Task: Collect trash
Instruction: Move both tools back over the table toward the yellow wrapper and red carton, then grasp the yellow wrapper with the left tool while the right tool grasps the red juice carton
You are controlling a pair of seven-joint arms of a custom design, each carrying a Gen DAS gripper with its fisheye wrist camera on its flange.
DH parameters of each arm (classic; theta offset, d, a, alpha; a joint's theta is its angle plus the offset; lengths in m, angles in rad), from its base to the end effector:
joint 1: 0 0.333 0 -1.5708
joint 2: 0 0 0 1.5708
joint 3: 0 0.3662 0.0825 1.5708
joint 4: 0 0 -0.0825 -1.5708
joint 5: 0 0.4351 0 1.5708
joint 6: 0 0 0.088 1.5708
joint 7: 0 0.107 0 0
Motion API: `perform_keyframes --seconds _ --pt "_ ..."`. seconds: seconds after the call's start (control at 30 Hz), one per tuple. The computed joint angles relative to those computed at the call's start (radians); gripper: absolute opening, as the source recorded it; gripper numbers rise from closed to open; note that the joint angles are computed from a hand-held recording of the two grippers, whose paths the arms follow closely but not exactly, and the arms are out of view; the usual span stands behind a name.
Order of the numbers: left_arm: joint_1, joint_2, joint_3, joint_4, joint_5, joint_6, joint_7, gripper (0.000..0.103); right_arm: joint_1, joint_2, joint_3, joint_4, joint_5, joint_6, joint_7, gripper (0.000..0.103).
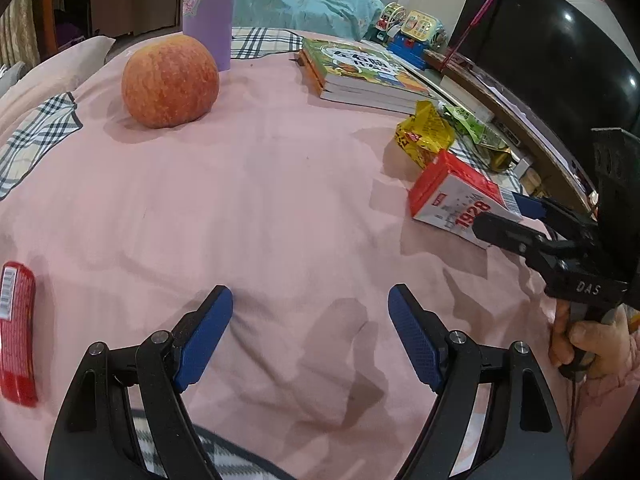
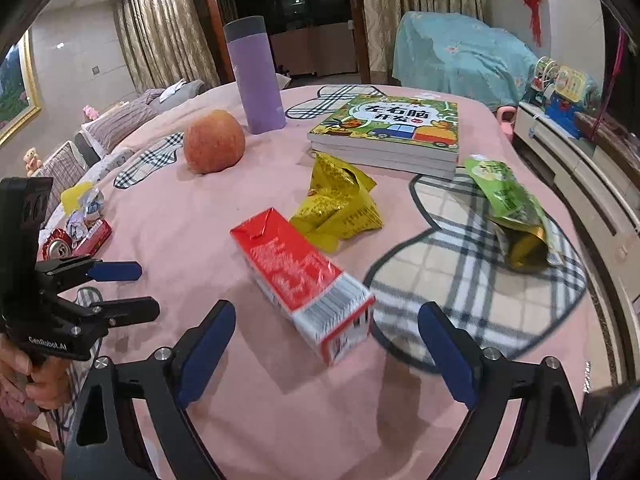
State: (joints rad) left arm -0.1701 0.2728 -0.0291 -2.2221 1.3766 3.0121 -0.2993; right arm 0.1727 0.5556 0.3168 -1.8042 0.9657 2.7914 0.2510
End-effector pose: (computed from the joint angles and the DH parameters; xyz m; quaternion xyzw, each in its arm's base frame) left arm 0.5625 -0.1868 0.2813 -0.7763 0.5486 -0.2522 0.1810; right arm 0.6814 0.2905 0.2867 -0.8742 0.3213 -0.0464 0.3611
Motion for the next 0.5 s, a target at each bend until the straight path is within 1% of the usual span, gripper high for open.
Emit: perform_keyframes --seconds 0.03,0.07,0.1,0.13,0.17,0.23,0.3,0.33,0.47,0.5 --pt "0.002 0.004 -0.001 0.004 -0.007 0.000 0.009 0.082 0.004 0.004 -0.005 0.007 -0.009 -0.008 0.012 0.078" --pt "0.004 0.008 -0.003 0.009 -0.019 0.000 0.025 0.082 0.010 0.007 -0.009 0.010 -0.016 -0.006 0.020 0.064" --pt "0.004 0.012 -0.004 0.013 -0.033 0.000 0.039 0.082 0.015 0.008 -0.013 0.010 -0.025 -0.002 0.030 0.054" --pt "0.003 0.015 -0.002 0.017 -0.042 0.002 0.049 0.082 0.019 0.005 -0.016 0.003 -0.033 0.004 0.038 0.047" --pt "0.002 0.020 -0.001 0.023 -0.054 0.005 0.062 0.082 0.014 -0.001 -0.010 -0.006 -0.029 0.016 0.031 0.043" --pt "-0.007 0.029 0.007 0.039 -0.061 0.017 0.071 0.082 -0.004 -0.023 0.007 -0.039 -0.005 0.041 0.011 0.036" --pt "-0.017 0.045 0.012 0.063 -0.074 0.027 0.083 0.082 -0.034 -0.050 0.025 -0.072 0.050 0.048 -0.006 0.034" --pt "-0.021 0.055 0.014 0.077 -0.084 0.036 0.093 0.082 -0.047 -0.062 0.030 -0.087 0.085 0.053 -0.016 0.032" --pt "-0.066 0.096 0.044 0.149 -0.094 0.054 0.109 0.082 -0.091 -0.132 0.031 -0.162 0.272 0.065 -0.080 0.032" --pt "-0.079 0.106 0.051 0.168 -0.094 0.051 0.111 0.082 -0.097 -0.149 0.027 -0.182 0.326 0.081 -0.105 0.032"
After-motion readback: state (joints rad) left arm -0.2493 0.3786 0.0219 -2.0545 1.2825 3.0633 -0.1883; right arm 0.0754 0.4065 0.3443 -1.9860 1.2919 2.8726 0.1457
